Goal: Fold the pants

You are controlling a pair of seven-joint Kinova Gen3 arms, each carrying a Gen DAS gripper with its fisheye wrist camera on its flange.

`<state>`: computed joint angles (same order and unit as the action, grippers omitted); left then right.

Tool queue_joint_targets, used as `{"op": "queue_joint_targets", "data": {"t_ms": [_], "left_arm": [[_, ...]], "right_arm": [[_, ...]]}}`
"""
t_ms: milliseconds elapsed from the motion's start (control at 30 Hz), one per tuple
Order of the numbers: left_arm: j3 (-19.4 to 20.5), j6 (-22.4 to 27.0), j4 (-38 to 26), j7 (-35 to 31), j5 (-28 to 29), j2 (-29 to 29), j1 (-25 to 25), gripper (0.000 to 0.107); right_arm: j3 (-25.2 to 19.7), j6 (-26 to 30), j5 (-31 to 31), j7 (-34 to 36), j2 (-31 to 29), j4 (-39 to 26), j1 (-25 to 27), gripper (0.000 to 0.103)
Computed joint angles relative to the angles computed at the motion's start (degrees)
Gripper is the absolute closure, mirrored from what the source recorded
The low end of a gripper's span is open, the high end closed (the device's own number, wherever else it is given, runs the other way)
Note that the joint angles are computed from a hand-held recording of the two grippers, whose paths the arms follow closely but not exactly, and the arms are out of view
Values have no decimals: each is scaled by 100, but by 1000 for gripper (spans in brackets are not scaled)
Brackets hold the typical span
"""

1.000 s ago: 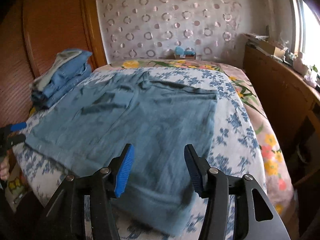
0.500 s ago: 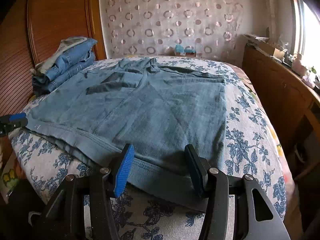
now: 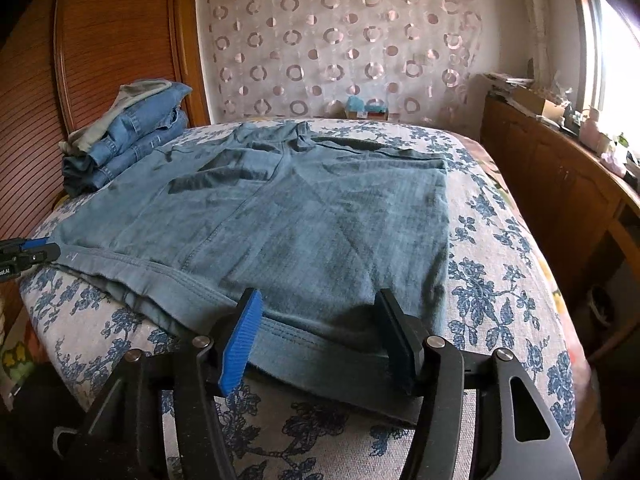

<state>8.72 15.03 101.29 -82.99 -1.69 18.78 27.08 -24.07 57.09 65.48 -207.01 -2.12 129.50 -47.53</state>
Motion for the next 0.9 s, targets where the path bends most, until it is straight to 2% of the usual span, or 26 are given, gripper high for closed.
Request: {"op": "queue_joint_targets", "data": {"t_ms": [33,100,233,333,667,900], "left_arm": [[-4,42,-69,15,-12,23,18,93],[281,112,-161,-198,198,31,-226,99],[455,69,-285,-443,350,-19,-280,100],[620,84,-471,-671,457,-11,-270,100],[615,484,-1340,-998,465,264,282,100],[741,1070,-2251,-1333,571,687,516,100]], "right_arm": [[0,9,-11,-5,5,-5,0,42],[21,-4,-92,92,1,-58,11,42],[12,-272,-123,84,-259,33,102,42],[-118,-182,-149,75,-334,73,131,42],[-478,56,-230,-287,-619,309,156,42],[-628,235,-280,-522,-677,381,95,42]]}}
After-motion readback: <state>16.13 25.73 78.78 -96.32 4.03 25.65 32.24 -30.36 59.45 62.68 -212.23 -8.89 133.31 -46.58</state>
